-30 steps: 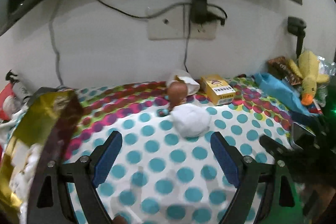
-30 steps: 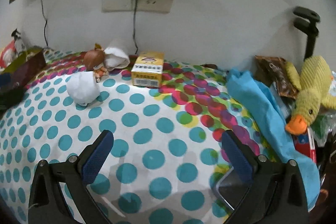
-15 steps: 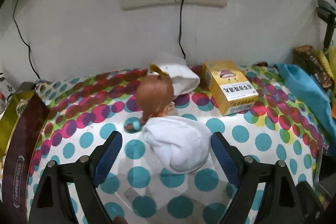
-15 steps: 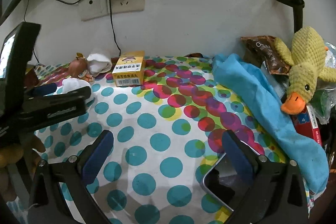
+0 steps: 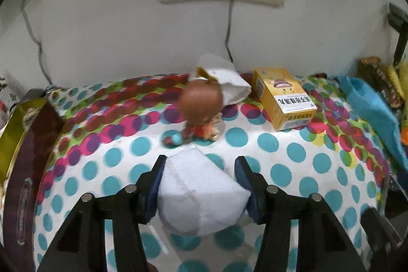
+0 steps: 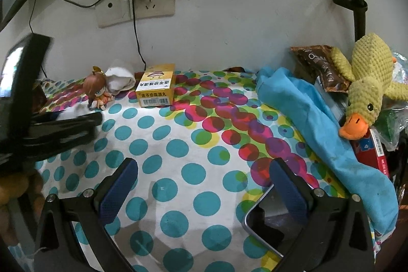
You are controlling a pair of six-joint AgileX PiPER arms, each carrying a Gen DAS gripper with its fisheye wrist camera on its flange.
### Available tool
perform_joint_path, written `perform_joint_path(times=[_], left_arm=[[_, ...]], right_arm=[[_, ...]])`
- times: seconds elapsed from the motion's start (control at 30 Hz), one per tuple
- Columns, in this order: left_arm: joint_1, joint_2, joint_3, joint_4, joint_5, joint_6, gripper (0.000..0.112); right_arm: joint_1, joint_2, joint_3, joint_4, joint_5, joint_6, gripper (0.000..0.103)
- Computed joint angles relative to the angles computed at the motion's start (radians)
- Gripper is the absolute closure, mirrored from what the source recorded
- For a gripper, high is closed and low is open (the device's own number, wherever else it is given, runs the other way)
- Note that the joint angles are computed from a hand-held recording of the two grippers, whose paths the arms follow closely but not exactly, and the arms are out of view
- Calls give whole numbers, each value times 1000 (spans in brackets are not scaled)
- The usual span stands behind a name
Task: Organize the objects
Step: 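Grasp the yellow medicine box with the right gripper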
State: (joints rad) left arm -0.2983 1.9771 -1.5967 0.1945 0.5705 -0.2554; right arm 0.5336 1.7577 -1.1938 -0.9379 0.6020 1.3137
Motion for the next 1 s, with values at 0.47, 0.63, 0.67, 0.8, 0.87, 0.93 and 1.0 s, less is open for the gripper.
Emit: perform_joint_path(times=[0.47,0.63,0.67,0.8,0.87,0.93,1.0], left_arm=[[106,-411,502,71,-161,2,58],[151,-541,647,-9,-226,115,58],[165,-563,672,-46,-236,157,58],[213,-638,759,-231,-262,367,58],[228,-669,795,-274,-276,420,58],[260,-682,813,-426,-261,577,58],[286,-687,828,-510,-255,668,58]], right_arm=[[92,78,-95,-29,138,-126,0],[71,121,-158,88,135,-266,0],[63,138,-187,109,144,-279,0],[46,231,-345,159,207,-343,0],[39,297,-466,179,253,-397,0],[30,367,-594,195,311,-443,0],[11,449,-748,240,360,-524,0]])
